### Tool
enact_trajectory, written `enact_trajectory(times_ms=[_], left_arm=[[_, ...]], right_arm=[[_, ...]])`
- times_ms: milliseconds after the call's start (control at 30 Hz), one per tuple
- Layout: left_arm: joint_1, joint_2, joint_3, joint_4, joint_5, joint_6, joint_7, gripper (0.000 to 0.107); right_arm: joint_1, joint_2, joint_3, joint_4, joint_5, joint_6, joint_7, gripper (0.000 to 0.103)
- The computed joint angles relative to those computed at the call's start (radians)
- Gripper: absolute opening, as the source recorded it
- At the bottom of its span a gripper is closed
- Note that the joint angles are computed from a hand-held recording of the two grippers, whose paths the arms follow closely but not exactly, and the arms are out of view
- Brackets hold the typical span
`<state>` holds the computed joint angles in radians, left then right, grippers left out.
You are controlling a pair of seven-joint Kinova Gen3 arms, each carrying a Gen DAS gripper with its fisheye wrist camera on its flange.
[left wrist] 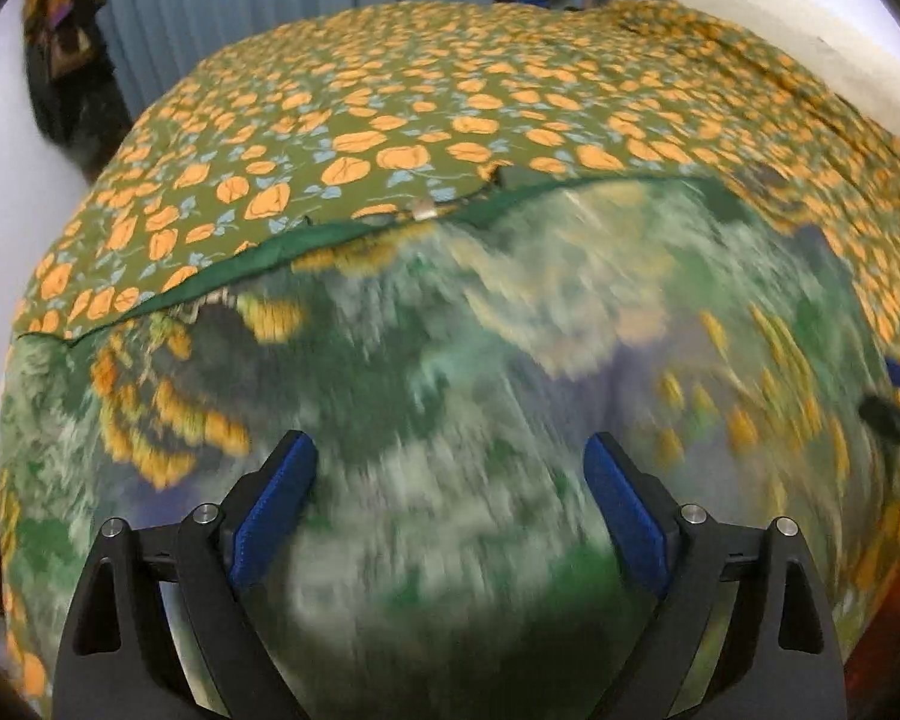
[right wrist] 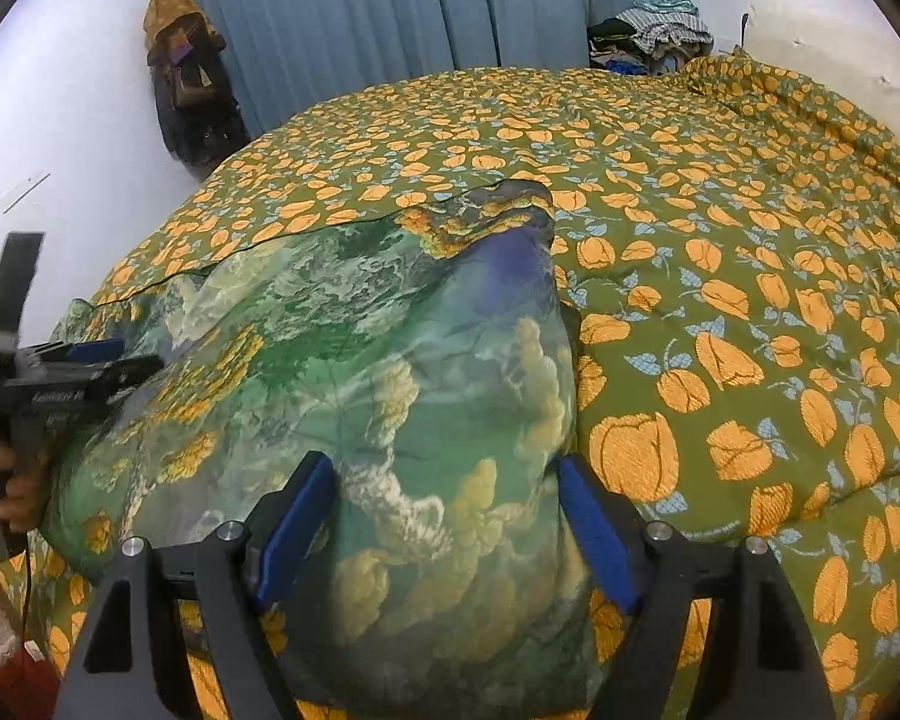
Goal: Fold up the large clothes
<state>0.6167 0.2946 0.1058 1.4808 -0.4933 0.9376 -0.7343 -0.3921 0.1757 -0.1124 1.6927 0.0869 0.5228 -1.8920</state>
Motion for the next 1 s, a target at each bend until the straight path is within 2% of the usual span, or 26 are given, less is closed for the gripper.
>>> enact_trajectory(times_ms=[133, 267, 367, 400, 500, 533, 600, 700, 800, 933, 1000], left_arm=[[0.051, -0.053, 0.011, 0.089, -0.062, -0.013, 0.065, 0.092], [0.097, -0.065, 0.037, 0.13, -0.148, 0.001, 0.16, 0.094], [0.145, -0.063, 0.056, 0.148, -0.203, 0.03, 0.233, 0.094], [0.146, -0.07, 0.063, 0.158, -0.2, 0.025, 0.241, 0.094], [0.113, -0.115, 0.085, 0.189, -0.129, -0.019, 0.228, 0.095], [0.102, -0.135, 0.089, 0.199, -0.11, -0.029, 0.228, 0.095], [0.086, -0.164, 0.094, 0.207, -0.098, -0.031, 0.255, 0.095], [0.043, -0.212, 0.102, 0.227, -0.065, -0.05, 0.293, 0.095], [0.015, -0.24, 0.125, 0.249, -0.076, -0.052, 0.343, 0.095], [0.009, -0.232, 0.157, 0.256, -0.111, -0.025, 0.379, 0.095], [0.011, -0.234, 0.164, 0.267, -0.106, -0.037, 0.388, 0.095]], right_arm=[[-0.018, -0.03, 0.005, 0.027, 0.026, -0.004, -0.047, 0.079], [-0.035, -0.063, 0.003, 0.044, 0.072, 0.006, -0.115, 0.079], [-0.048, -0.064, -0.023, 0.017, 0.152, 0.085, -0.198, 0.079], [-0.067, -0.057, -0.023, -0.002, 0.184, 0.126, -0.235, 0.079], [-0.181, -0.043, 0.043, -0.074, 0.245, 0.248, -0.318, 0.079], [-0.198, -0.038, 0.04, -0.104, 0.262, 0.288, -0.335, 0.079], [-0.182, -0.028, -0.018, -0.158, 0.301, 0.352, -0.361, 0.079], [-0.217, -0.018, -0.042, -0.197, 0.382, 0.404, -0.402, 0.079], [-0.274, 0.004, -0.04, -0.209, 0.489, 0.459, -0.463, 0.079], [-0.294, 0.024, -0.034, -0.221, 0.519, 0.516, -0.49, 0.079], [-0.298, 0.023, -0.031, -0.217, 0.533, 0.526, -0.501, 0.079]])
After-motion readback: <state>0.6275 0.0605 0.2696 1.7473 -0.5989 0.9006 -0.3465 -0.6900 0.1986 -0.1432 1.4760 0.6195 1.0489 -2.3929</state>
